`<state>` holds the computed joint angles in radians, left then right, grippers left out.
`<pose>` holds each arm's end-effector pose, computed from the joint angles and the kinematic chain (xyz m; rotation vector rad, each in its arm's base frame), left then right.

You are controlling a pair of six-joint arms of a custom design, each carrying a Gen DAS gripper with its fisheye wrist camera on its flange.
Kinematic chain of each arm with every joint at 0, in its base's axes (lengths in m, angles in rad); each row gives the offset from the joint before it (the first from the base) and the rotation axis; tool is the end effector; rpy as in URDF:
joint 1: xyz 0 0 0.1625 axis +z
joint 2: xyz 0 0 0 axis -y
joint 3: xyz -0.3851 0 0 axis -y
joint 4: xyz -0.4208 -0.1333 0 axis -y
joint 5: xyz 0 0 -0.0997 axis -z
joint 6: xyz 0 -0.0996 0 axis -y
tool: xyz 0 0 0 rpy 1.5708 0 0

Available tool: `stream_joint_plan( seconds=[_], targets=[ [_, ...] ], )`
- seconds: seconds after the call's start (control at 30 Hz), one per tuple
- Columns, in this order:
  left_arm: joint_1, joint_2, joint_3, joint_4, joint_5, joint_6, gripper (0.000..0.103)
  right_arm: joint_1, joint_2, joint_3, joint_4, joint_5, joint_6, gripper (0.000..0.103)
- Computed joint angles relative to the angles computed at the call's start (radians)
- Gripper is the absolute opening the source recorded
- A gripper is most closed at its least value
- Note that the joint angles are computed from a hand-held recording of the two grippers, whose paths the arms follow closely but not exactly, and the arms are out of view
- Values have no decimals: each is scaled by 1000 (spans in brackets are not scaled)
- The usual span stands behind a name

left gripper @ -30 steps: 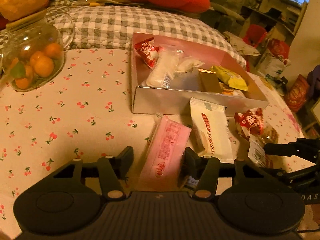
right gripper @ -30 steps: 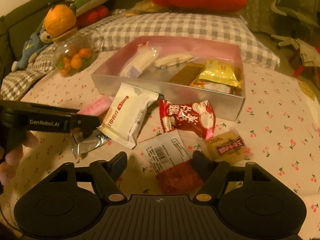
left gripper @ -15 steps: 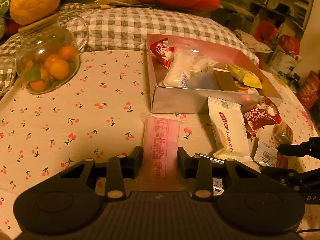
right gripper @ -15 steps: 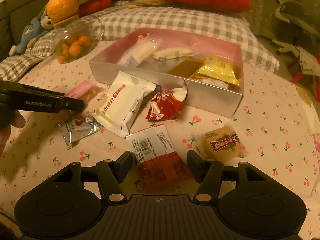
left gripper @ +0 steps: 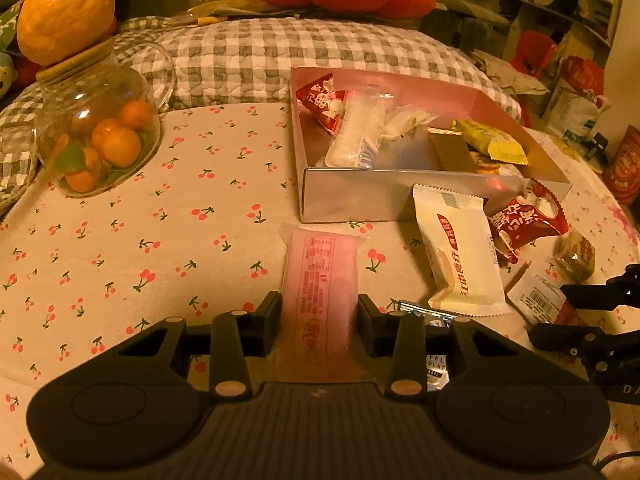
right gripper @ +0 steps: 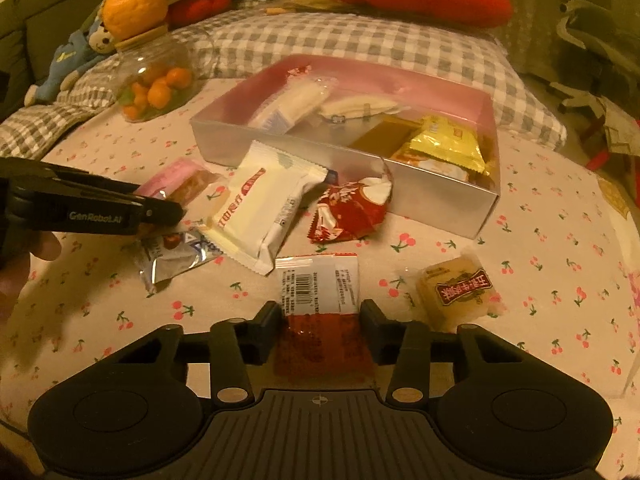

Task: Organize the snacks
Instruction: 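Grasp the pink wafer packet with the left gripper while the right gripper grasps the red barcode packet, then carry both packets into the box and open both grippers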

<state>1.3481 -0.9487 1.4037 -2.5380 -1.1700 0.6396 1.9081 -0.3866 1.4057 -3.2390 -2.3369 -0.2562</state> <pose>0.0057 -0.7541 0.2595 0.9591 2.4151 -0.5557 0.2923 -0.6393 -0.0476 0.3721 -2.2767 0.8058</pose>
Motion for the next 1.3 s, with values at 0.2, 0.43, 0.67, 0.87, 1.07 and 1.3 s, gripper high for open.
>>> stream_joint_plan(
  seconds=[0.2, 0.43, 0.67, 0.87, 1.07, 1.3],
  targets=[
    [-3, -4, -13, 49, 12, -43, 30, 5, -5, -11, 48, -12, 76, 39],
    [-6, -14, -26, 127, 5, -98, 30, 12, -35, 6, 79, 15, 136, 39],
    [-13, -23, -46, 170, -24, -144, 30, 28, -50, 3, 100, 38, 171, 39],
    [-22, -38, -44, 181, -46, -170, 30, 39, -62, -8, 109, 47, 198, 39],
    [-32, -51, -38, 170, -78, -197, 30, 44, -70, -27, 82, 38, 227, 39],
    [-51, -52, -28, 132, -117, -188, 29, 26, -103, -31, 36, 76, 277, 39]
  ],
)
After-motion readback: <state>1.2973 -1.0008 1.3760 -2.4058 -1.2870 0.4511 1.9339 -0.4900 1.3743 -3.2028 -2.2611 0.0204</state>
